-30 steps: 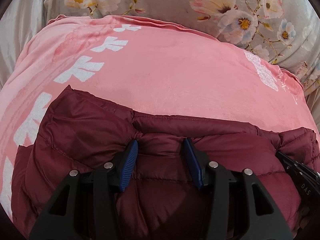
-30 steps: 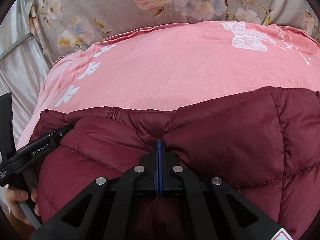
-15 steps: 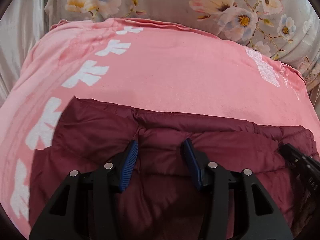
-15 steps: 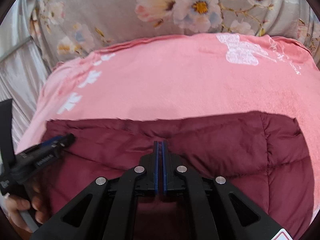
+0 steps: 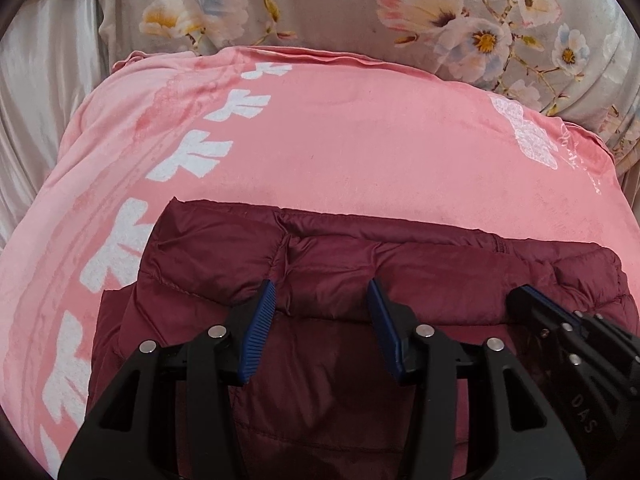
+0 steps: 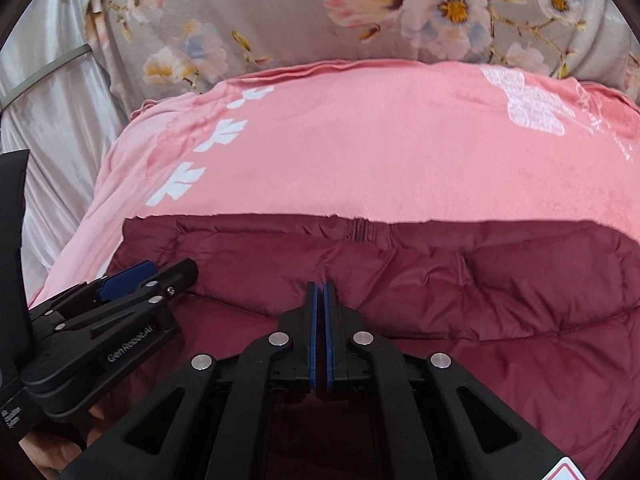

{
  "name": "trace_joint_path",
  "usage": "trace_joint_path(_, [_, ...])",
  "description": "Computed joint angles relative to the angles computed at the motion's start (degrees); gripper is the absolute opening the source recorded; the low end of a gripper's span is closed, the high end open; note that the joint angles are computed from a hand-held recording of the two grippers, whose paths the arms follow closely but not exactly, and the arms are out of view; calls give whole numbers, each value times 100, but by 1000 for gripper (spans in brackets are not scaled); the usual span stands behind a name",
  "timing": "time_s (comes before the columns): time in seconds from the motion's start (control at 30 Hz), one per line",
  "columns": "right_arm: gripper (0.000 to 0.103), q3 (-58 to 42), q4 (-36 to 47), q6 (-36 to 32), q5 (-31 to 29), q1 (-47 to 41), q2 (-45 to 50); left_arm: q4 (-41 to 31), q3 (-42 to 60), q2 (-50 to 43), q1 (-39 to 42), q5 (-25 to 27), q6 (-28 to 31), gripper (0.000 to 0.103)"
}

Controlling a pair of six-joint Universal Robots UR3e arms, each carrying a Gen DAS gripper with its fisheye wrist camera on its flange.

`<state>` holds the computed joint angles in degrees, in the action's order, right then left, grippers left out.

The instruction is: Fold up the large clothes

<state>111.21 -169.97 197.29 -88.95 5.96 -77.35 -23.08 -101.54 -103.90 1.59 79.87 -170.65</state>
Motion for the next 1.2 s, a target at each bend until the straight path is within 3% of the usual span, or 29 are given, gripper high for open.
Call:
trace_joint_path(0.33, [0,83,-292,64,125,-51,334,303,-52,-350,151,-254,-33,47])
trace_joint_path(0.8, [0,-125,-68,-26,-31,38,434,772,-222,-525,197,-405,-123,47])
trace_joint_path(0.97, [5,303,-163,93,-64,249,-215,367,-781,364,958,-1292,-22,47])
trace_joint_path(1.07, [5,696,-220,143,39,248,-730,126,-1171,1086,1647,-1654,272,55])
trace_joint_path(1.2, [5,1617,-123,228,322,-436,-2048,-674,-1137,1519,2457,-1944,686,56])
